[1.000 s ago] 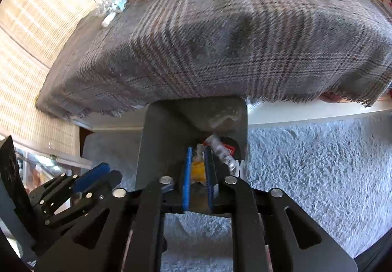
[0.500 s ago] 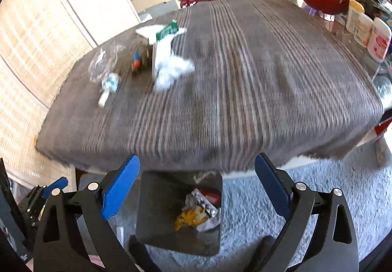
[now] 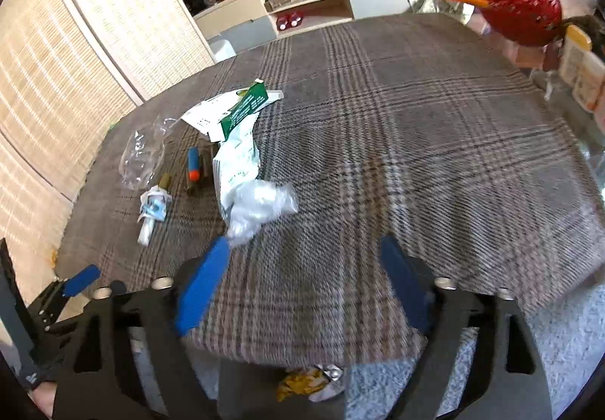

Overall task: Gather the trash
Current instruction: 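Open both tools over the bin, then raise them back over the table, then grasp the white tube with the left tool while the right tool grasps the clear plastic bag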

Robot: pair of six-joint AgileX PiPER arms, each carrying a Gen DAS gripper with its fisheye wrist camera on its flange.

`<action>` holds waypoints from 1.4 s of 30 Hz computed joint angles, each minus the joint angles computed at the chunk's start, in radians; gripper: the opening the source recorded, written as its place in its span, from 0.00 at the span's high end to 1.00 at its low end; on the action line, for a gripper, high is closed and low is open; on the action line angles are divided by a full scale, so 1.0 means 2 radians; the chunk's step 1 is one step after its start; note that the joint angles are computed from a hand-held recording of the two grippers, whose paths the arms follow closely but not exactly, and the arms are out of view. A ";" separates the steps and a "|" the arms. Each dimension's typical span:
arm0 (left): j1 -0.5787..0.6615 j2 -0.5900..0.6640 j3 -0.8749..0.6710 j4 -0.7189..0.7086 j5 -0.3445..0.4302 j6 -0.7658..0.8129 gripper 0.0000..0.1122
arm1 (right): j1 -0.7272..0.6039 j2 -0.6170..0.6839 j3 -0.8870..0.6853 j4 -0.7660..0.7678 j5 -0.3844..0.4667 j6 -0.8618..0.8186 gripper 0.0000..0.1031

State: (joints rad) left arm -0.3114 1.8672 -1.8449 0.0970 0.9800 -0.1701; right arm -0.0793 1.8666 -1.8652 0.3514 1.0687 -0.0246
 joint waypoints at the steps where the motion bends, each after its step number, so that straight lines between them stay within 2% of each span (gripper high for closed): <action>1: 0.003 0.011 -0.015 -0.004 0.001 0.003 0.47 | 0.002 0.009 -0.007 0.002 0.000 0.000 0.32; 3: 0.007 0.027 -0.033 -0.010 0.001 0.006 0.50 | 0.006 0.025 -0.026 0.005 0.002 0.003 0.35; 7: 0.015 0.058 -0.075 -0.021 0.012 0.009 0.62 | 0.009 0.052 -0.057 0.014 0.009 0.004 0.38; 15: 0.017 0.112 -0.147 -0.030 0.044 0.019 0.63 | 0.021 0.088 -0.103 0.015 0.027 0.010 0.38; 17: 0.017 0.119 -0.153 -0.031 0.048 0.024 0.67 | 0.023 0.092 -0.104 0.015 0.028 0.009 0.38; 21: 0.022 0.130 -0.160 -0.043 0.046 0.037 0.77 | 0.032 0.106 -0.114 0.012 0.030 0.006 0.45; 22: 0.023 0.131 -0.161 -0.043 0.045 0.039 0.80 | 0.034 0.106 -0.115 0.008 0.027 0.006 0.50; 23: 0.024 0.134 -0.165 -0.046 0.045 0.041 0.83 | 0.036 0.107 -0.117 0.006 0.026 0.003 0.60; 24: 0.026 0.136 -0.168 -0.050 0.046 0.044 0.90 | 0.036 0.109 -0.120 0.013 0.030 -0.002 0.64; 25: 0.027 0.137 -0.169 -0.051 0.046 0.045 0.90 | 0.038 0.108 -0.119 0.013 0.029 -0.003 0.70; 29: 0.027 0.123 -0.145 -0.048 0.032 0.054 0.90 | 0.049 0.095 -0.103 -0.012 0.018 -0.005 0.75; 35: 0.025 0.063 -0.048 -0.036 -0.001 0.055 0.90 | 0.054 0.038 -0.040 -0.055 -0.007 -0.005 0.76; 42: 0.014 -0.011 0.058 -0.036 -0.023 0.043 0.91 | 0.036 -0.040 0.069 -0.027 -0.033 -0.034 0.76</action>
